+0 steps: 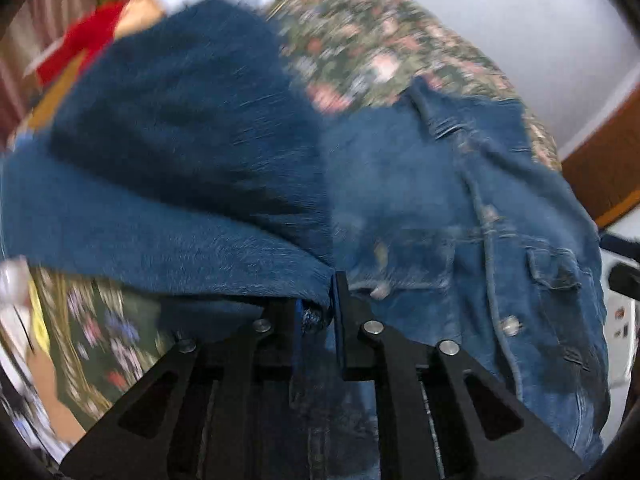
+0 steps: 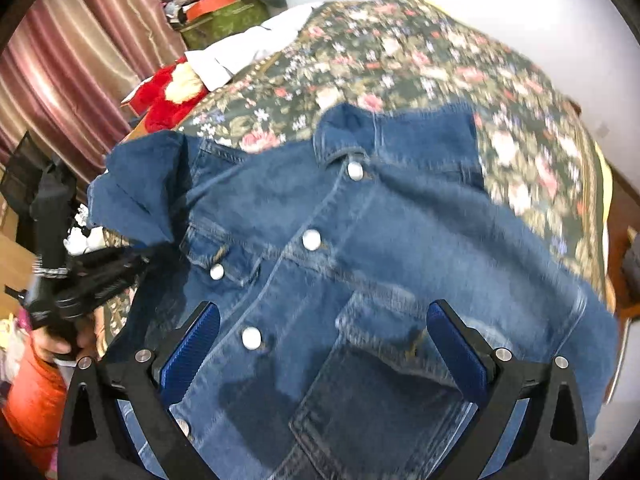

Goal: Fold large clothes

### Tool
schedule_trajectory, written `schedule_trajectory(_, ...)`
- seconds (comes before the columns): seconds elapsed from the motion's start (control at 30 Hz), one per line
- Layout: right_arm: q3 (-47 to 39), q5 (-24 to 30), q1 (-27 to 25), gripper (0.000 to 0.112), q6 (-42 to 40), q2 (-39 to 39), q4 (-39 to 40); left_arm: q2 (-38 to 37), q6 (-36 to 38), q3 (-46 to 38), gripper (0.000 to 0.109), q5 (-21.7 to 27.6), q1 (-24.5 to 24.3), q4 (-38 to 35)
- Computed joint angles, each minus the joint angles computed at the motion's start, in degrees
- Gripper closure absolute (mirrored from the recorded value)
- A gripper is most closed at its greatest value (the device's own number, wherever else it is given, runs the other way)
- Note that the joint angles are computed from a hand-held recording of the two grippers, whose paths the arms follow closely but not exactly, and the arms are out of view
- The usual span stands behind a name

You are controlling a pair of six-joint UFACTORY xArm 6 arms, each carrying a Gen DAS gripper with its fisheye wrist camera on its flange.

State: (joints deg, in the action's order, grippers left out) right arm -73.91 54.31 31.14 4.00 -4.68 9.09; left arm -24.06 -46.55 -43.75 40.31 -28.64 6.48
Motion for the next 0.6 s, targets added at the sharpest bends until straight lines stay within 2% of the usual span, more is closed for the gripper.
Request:
schedule_trajectory(0.03, 0.9, 0.0, -0.3, 0.009, -0.3, -0.6, 0.6, -0.9, -0.5, 0.9, 0.09, 0.4, 0.3, -1.5)
schedule_trajectory(0.1, 2.3, -0.2, -0.1, 0.009, -0.5, -1.6, 0.6, -4.2, 0.1, 3.2, 0.072, 0.3, 1.6, -6.4)
schedule_trajectory(0.17, 2.4, -0.1, 0.4, 0.009, -0.1, -1.6, -0.6, -8.9, 0.3, 6.4, 0.061, -1.5, 2.5, -9.0)
schedule_trajectory(0.27, 0.8, -0.1, 1.4, 0.009, 0.2, -0.1, -1.0, -17.6, -3.5, 10.6, 0.042, -1.1, 3.8, -5.6)
schedule_trajectory(0.33, -1.6, 0.4, 2.3, 0.009, 0.3, 1.9, -0.9, -23.1, -5.4, 13.1, 0.038, -0.3, 4.8, -2.8)
schedule_trajectory(0.4, -4.5, 0.8, 3.6, 0.009, -0.1, 4.6, -0.7, -28.1, -3.7, 16.0, 0.036, 0.1, 7.7, -4.1)
schedule_trajectory(0.5, -9.6, 1.9, 6.2, 0.009, -0.3, 9.1, -1.3, -30.6, -1.5, 19.3, 0.036, -0.9, 13.2, -8.5)
schedule_trajectory(0.6, -14.6, 3.2, 8.9, 0.009, -0.8, 13.7, -1.8, -32.6, 3.4, 23.3, 0.036, -4.0, 19.3, -18.2)
